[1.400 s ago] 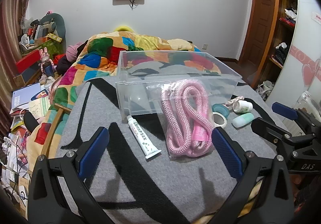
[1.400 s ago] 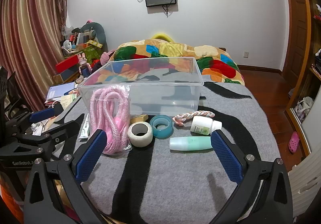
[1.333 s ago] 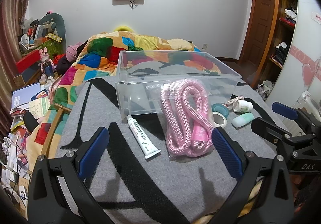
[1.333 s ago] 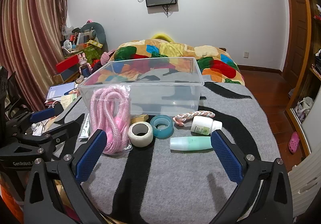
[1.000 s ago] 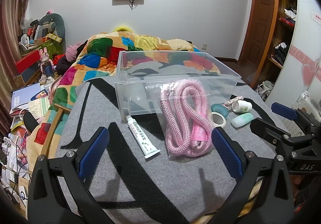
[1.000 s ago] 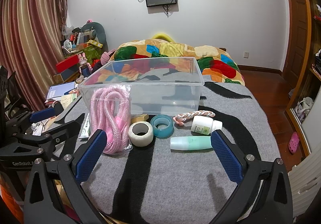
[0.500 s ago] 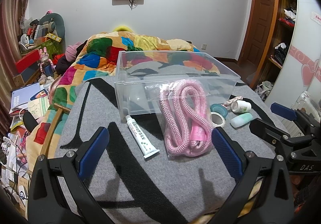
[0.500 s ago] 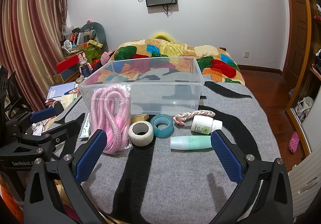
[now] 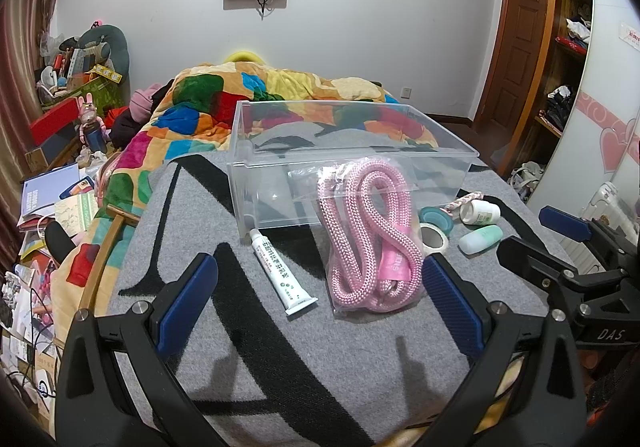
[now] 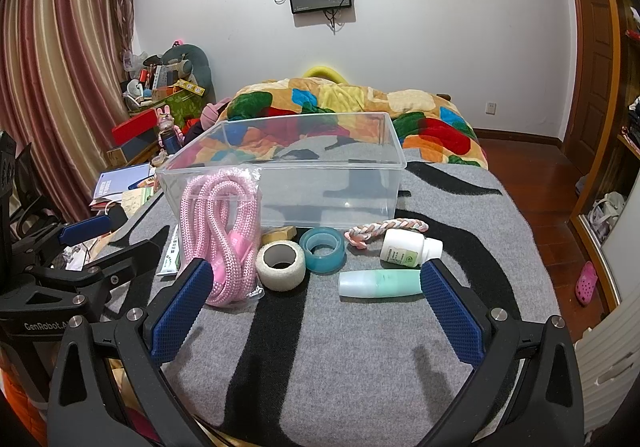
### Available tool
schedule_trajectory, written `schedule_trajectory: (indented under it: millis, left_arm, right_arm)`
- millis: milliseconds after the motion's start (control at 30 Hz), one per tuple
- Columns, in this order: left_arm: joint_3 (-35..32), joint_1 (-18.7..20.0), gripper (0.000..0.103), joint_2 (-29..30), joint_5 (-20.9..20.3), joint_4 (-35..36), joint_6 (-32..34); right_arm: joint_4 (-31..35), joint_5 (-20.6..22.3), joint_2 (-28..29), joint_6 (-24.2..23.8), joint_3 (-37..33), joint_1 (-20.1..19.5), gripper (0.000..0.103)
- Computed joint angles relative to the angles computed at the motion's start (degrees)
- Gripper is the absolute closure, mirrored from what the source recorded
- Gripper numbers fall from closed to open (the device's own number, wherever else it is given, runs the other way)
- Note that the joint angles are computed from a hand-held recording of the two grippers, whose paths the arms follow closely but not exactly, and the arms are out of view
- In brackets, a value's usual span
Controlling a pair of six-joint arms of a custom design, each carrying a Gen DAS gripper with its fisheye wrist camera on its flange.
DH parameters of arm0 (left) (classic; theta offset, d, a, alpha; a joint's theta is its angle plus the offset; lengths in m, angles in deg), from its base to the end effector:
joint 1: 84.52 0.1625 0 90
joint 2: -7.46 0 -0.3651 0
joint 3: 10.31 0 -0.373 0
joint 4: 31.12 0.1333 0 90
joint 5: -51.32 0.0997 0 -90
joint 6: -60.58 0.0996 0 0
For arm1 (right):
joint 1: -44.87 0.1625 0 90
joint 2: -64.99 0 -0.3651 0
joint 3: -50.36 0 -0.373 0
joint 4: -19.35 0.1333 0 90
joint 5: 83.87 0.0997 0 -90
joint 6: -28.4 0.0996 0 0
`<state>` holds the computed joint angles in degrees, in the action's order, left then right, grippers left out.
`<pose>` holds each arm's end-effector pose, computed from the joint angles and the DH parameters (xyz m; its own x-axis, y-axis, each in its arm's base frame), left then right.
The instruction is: Organize objects
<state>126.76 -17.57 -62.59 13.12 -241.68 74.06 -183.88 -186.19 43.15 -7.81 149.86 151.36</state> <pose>0.0463 -0.4316 0.2059 -0.7398 -0.2026 -0.6416 0.4166 0.6109 -0.6733 0.2653 -0.5016 -0.0872 -0.6479 -0.5885 0.4837 -0.7605 0.5358 -0.3668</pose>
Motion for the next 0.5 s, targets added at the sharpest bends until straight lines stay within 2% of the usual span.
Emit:
schedule_trajectory:
  millis: [500]
  left_arm:
    - [0.43,-0.78,0.000,0.67,0.09,-0.86,-0.25]
  right_arm:
    - [0.05,0.07,0.05,-0.01,-0.04,-0.06,0.000]
